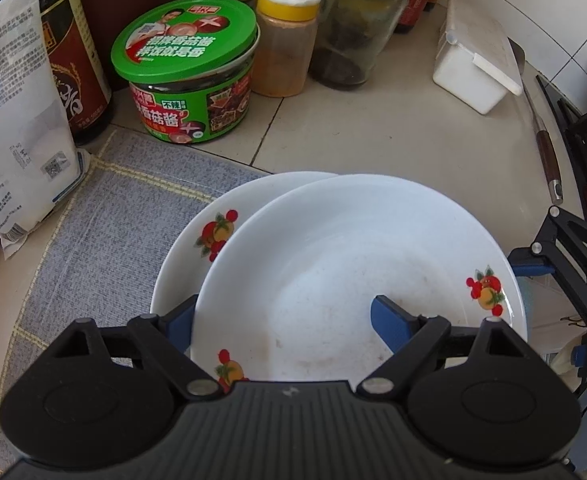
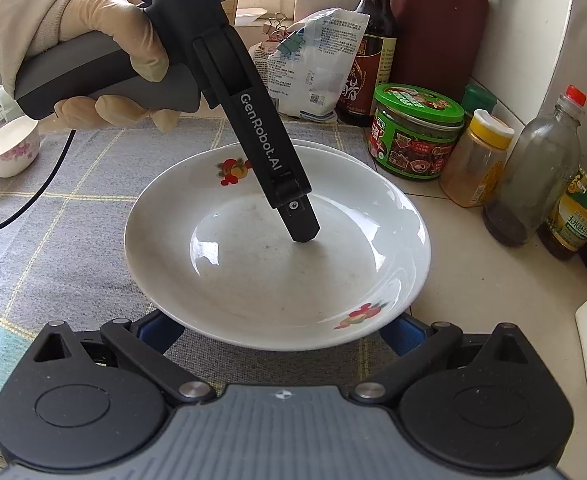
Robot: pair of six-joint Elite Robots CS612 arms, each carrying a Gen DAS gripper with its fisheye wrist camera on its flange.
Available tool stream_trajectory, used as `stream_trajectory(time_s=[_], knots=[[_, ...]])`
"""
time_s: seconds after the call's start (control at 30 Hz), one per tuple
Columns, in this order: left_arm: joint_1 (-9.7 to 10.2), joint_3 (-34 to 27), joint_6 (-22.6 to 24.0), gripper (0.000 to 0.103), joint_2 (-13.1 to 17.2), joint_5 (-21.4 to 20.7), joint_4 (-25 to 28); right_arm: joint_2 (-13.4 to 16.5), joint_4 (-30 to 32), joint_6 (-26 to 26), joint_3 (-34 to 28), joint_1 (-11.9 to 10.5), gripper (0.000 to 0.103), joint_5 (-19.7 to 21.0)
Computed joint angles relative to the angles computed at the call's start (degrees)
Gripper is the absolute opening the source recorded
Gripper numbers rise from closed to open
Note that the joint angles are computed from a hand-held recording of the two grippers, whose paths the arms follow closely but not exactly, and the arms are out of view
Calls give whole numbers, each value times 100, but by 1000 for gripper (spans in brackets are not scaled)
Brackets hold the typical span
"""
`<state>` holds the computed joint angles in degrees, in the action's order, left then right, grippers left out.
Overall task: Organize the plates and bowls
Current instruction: 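Lower the white plate onto the stacked plates with the left tool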
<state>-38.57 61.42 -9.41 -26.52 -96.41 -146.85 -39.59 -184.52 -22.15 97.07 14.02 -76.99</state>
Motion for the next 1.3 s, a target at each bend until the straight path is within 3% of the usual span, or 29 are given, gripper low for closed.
stream_trajectory(time_s=[0.7,1.3], knots=[[-43,-156,371,89,45,266,160,-39,118,-25,-13,51,103,-210],[-76,104,218,89,-134,480,-87,-52,96,-84,-11,72,103,-296]])
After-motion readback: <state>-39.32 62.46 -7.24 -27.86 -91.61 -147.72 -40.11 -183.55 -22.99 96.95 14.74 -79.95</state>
